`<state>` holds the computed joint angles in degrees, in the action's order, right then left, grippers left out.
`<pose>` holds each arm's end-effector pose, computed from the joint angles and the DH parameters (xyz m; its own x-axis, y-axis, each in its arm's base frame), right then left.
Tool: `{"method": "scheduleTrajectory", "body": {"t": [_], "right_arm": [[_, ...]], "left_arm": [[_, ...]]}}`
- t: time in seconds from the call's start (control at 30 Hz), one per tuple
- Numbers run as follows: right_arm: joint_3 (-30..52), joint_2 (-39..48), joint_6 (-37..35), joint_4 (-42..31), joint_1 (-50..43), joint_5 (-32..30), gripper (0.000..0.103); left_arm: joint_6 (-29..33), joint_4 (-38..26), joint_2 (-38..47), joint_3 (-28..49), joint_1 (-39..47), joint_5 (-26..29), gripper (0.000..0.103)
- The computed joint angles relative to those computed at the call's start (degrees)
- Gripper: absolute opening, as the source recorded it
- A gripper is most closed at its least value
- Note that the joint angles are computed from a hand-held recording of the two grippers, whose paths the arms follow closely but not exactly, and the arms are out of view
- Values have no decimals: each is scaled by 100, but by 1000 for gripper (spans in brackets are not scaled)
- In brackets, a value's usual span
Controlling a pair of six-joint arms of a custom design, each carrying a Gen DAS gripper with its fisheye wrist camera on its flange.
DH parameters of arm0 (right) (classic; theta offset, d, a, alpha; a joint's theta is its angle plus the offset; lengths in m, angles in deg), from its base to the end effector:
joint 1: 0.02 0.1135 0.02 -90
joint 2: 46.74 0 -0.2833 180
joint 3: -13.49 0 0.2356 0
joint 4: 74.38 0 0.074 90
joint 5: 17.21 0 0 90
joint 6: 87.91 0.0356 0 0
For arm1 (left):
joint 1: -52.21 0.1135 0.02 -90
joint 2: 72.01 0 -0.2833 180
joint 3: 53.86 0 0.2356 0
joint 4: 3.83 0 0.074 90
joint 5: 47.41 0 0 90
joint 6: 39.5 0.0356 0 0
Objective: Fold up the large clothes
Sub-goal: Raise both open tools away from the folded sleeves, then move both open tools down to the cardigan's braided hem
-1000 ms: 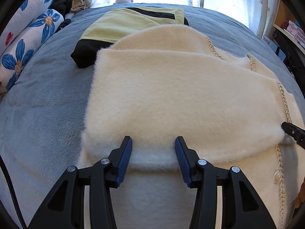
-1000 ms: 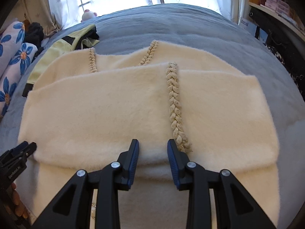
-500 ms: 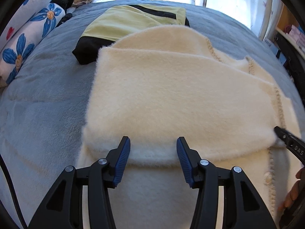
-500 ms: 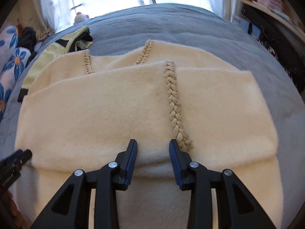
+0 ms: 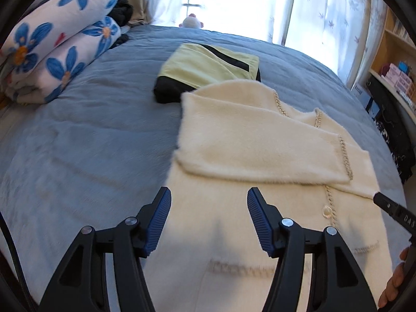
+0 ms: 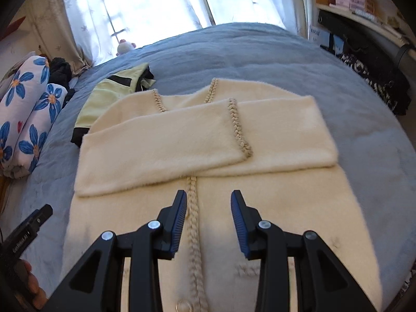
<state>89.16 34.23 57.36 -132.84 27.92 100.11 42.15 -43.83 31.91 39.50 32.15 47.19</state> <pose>0.2345 0.1059 0.2768 -0.6462 0.4838 -0.5902 0.5162 0.8467 0.1288 0.3647 -0.1362 0.2607 -0.7743 0.1287 -0.6195 0.2803 0.9476 -0.1535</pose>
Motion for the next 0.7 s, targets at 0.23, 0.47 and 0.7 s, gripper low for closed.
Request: {"method": "scheduleTrajectory", "body": {"t": [0.23, 0.47, 0.7], "right_arm": [[427, -306, 783, -1283, 1078, 732, 35], [796, -357, 1553, -2155, 2096, 1269, 35], [960, -432, 2217, -2858, 2886, 1670, 35]], "left_arm": [[90, -171, -1169, -803, 377, 96, 60], [330, -467, -2006, -1267, 565, 198, 60], [662, -685, -2657, -1546, 618, 151, 62]]}}
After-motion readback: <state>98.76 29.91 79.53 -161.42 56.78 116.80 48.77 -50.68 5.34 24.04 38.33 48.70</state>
